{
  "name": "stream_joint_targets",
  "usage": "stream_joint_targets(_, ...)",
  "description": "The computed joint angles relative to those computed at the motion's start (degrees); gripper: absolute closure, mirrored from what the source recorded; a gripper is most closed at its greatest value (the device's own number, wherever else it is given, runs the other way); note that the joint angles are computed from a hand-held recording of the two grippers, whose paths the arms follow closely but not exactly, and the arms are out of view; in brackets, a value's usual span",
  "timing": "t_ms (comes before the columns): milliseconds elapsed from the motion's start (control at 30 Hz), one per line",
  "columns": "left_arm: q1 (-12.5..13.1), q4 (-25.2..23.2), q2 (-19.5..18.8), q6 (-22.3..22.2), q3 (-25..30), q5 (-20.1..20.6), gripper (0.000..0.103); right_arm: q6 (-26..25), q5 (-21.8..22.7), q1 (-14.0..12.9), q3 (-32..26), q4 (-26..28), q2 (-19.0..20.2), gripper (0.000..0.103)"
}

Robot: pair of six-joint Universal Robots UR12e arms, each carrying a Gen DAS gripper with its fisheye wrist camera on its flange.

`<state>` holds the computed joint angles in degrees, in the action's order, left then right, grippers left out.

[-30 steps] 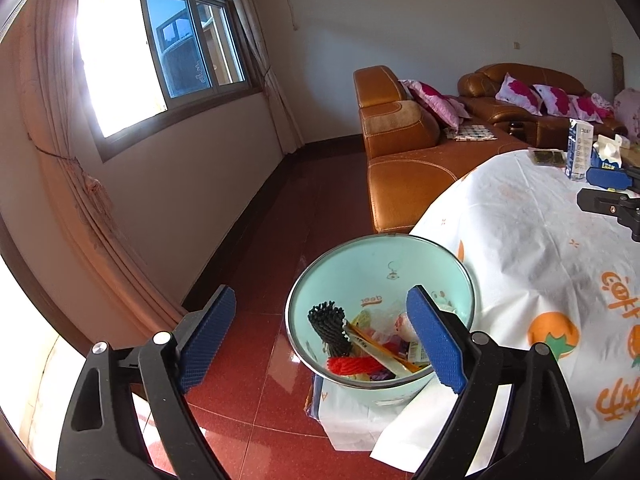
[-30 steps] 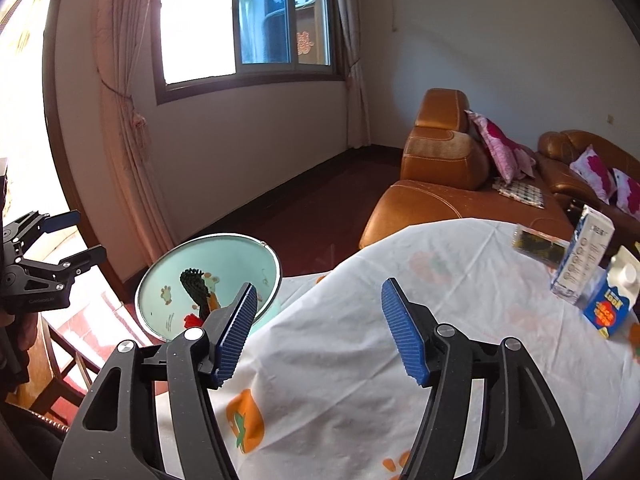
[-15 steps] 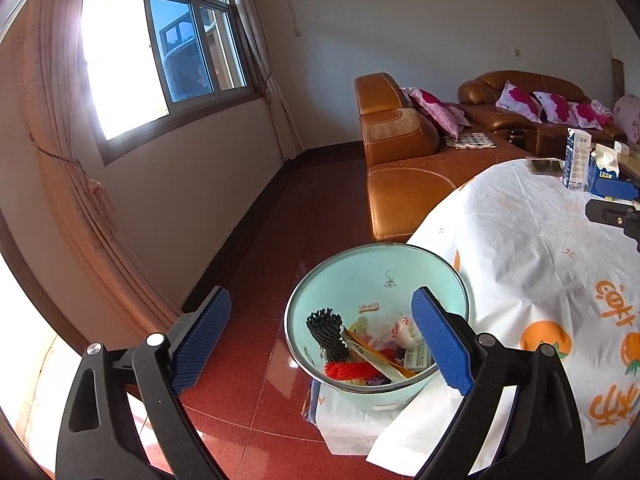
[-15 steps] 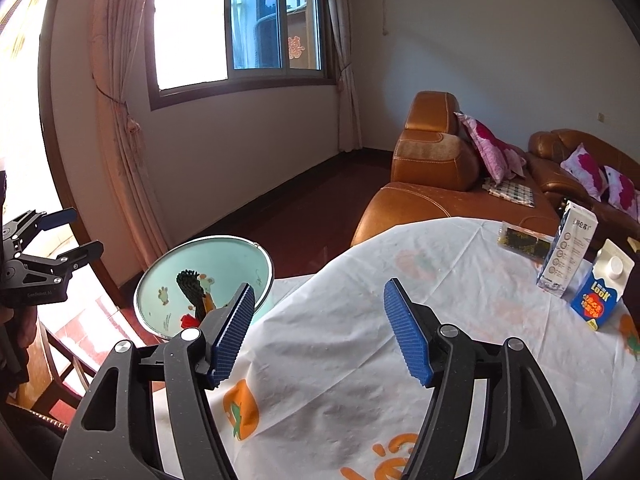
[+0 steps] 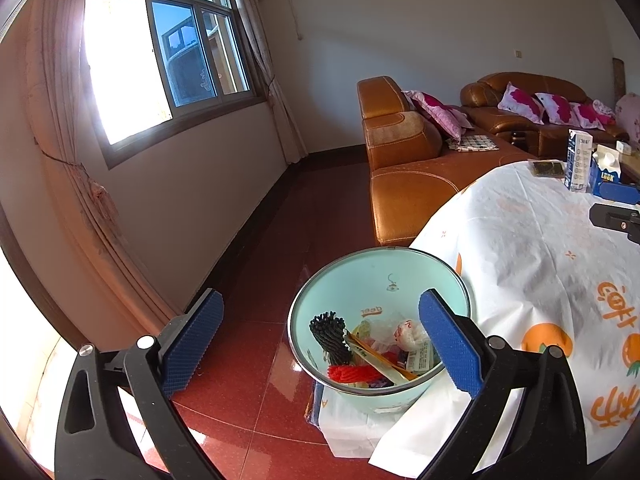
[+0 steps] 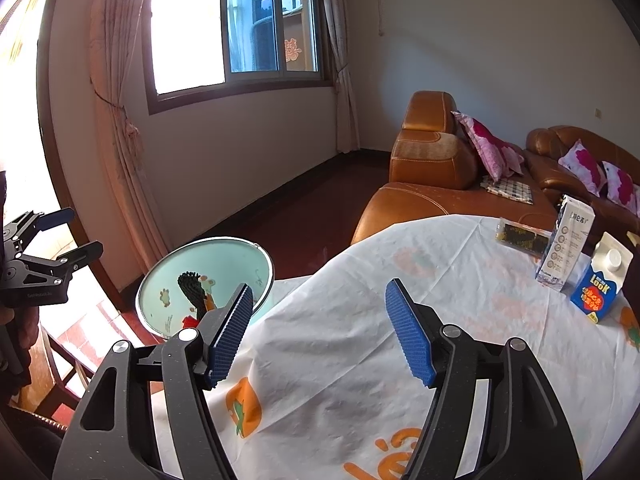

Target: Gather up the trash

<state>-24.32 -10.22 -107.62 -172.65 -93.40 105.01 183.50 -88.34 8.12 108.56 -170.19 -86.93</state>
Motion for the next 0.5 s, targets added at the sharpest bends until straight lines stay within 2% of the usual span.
stream_joint_targets(500,-0.3,1.2,0.0,0.2,-0.1,1.3,0.006,2.0,-1.0,-0.2,0.8,-2.0,-0.4,0.03)
